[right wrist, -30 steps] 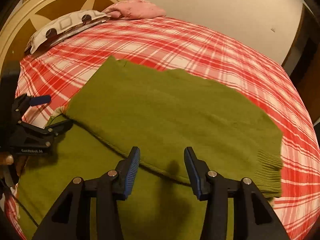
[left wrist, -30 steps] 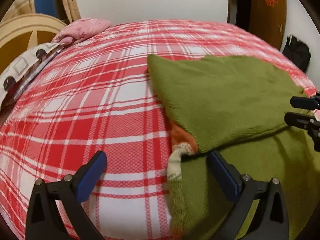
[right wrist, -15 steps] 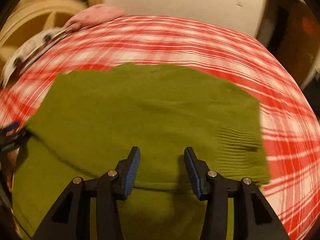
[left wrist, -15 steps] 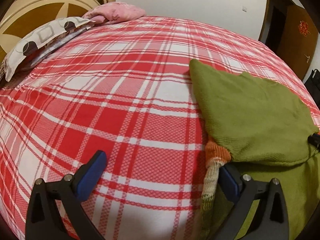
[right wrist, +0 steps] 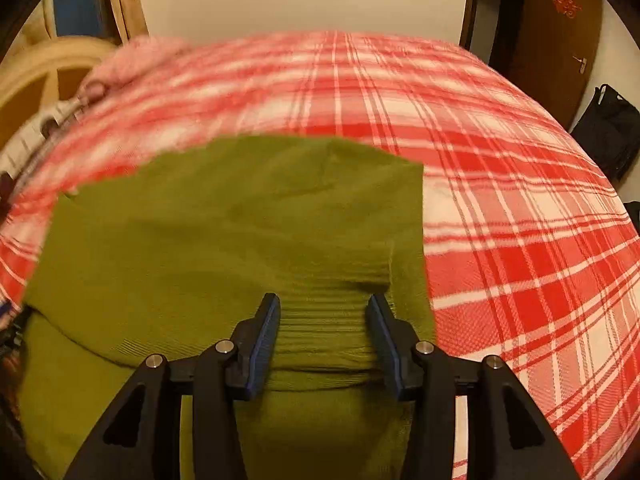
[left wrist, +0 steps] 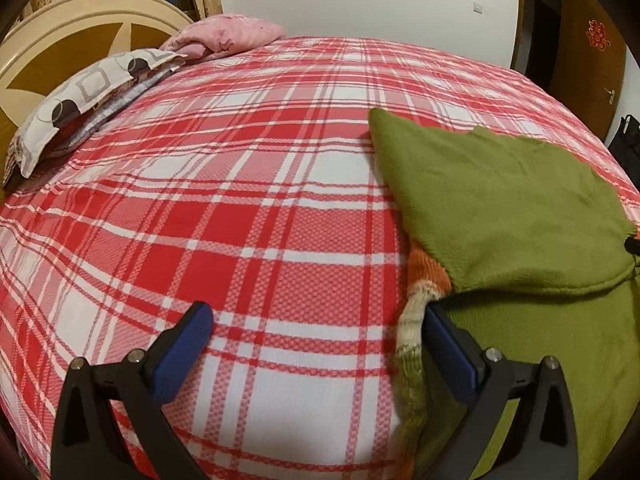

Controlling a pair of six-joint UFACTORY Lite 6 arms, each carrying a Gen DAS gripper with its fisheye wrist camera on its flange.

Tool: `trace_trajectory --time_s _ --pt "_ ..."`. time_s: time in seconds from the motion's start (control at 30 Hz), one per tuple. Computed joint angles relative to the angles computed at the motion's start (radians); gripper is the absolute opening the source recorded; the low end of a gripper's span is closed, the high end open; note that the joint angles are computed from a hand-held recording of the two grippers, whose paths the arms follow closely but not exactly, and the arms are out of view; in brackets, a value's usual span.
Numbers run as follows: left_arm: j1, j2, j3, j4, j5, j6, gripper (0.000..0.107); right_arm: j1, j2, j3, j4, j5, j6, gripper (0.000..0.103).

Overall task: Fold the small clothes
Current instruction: 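Release the folded side edge and lift the right tool away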

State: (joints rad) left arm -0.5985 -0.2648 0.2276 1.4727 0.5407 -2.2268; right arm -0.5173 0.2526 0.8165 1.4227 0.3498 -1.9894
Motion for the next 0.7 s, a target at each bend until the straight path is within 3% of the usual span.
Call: trace_trajectory --time_s 0.07,0.17,0.33,0.47,0.7 --pt "-0.017 0.018 0.015 -0.029 0.017 0.023 0.103 -0.025 0.023 0.024 -0.013 0.017 0.004 0.052" --pt "-0.105 -0.008 0.005 -0.106 0.083 0.050 0.103 -0.089 0.020 0.055 -0.150 0.088 0.184 0.052" --pt "-0.261 -0.086 -0.043 -0.234 0.142 0.065 0.103 -0.161 -0.037 -0.039 -0.048 0.136 -0.027 0.052" --pt "-0.329 -0.137 -0.067 -0.298 0.176 0.066 0.103 -0.254 -0.123 -0.086 -0.209 0.246 0.090 0.052" --pt "-0.520 -0.218 -0.098 -0.423 0.248 0.033 0.103 -0.393 -0.217 -0.226 -0.296 0.282 0.020 0.052"
